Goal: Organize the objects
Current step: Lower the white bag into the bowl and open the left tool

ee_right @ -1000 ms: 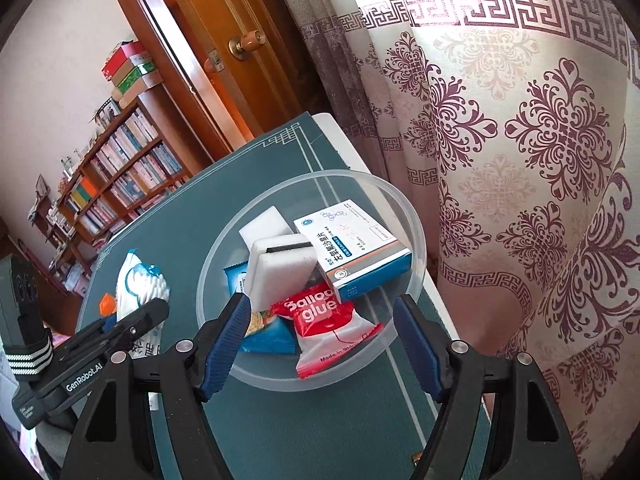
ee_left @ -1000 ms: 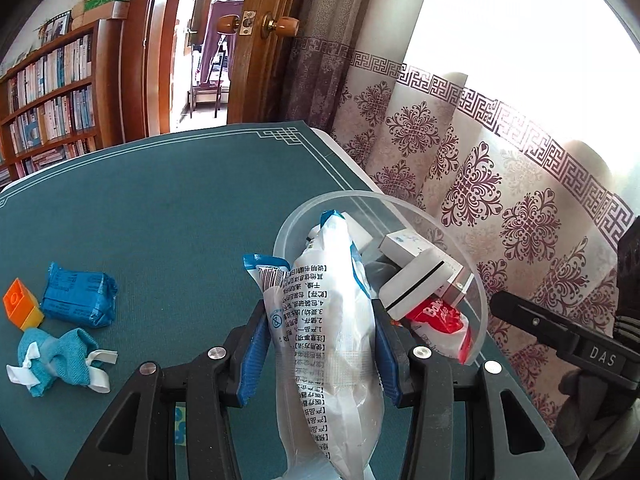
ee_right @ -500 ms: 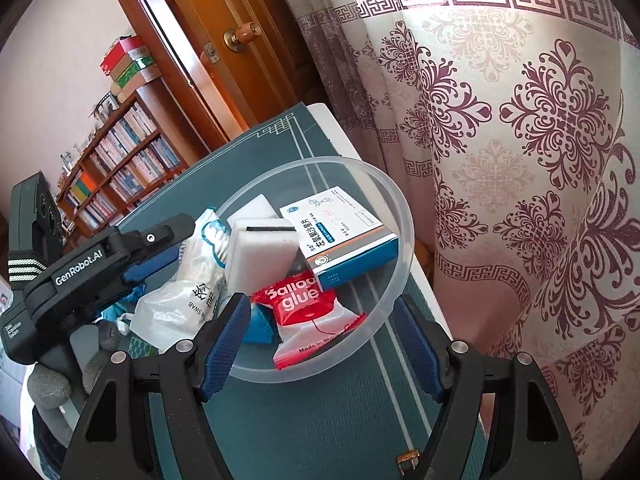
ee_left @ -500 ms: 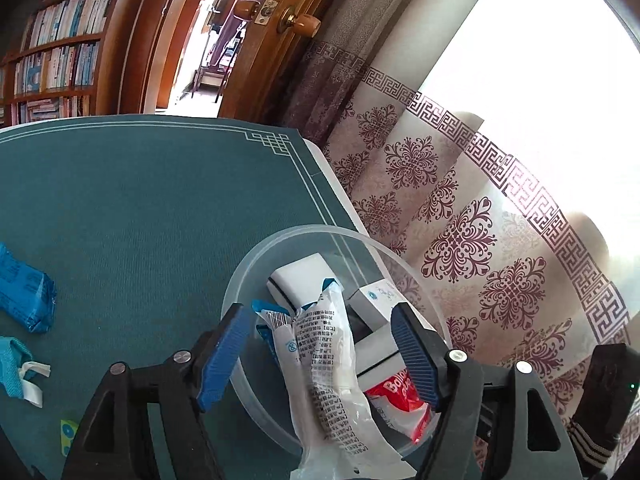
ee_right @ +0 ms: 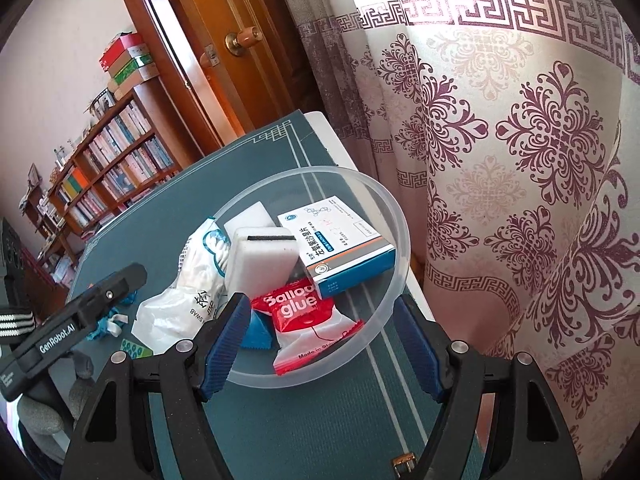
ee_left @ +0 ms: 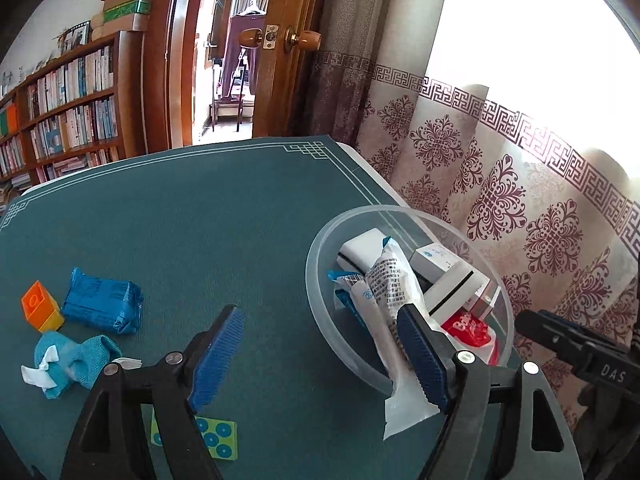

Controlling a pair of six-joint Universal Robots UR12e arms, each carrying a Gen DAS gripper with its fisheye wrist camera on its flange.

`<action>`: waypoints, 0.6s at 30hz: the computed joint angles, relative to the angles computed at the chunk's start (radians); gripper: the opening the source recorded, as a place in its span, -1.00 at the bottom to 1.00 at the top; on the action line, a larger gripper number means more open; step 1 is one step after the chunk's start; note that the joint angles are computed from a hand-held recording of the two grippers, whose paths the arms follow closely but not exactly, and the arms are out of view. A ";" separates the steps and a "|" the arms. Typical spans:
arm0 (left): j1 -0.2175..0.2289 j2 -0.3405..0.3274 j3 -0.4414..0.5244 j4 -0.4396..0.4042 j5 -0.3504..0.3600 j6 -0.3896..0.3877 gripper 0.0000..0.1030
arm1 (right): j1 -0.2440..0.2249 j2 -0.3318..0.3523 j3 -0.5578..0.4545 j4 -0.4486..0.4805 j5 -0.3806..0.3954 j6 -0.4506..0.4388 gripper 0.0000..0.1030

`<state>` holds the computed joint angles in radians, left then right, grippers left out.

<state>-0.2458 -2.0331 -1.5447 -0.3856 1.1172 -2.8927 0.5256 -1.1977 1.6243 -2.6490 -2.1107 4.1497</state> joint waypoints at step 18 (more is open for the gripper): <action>-0.034 -0.010 -0.012 -0.036 0.074 0.036 0.60 | 0.006 -0.008 0.007 0.014 -0.005 0.032 0.46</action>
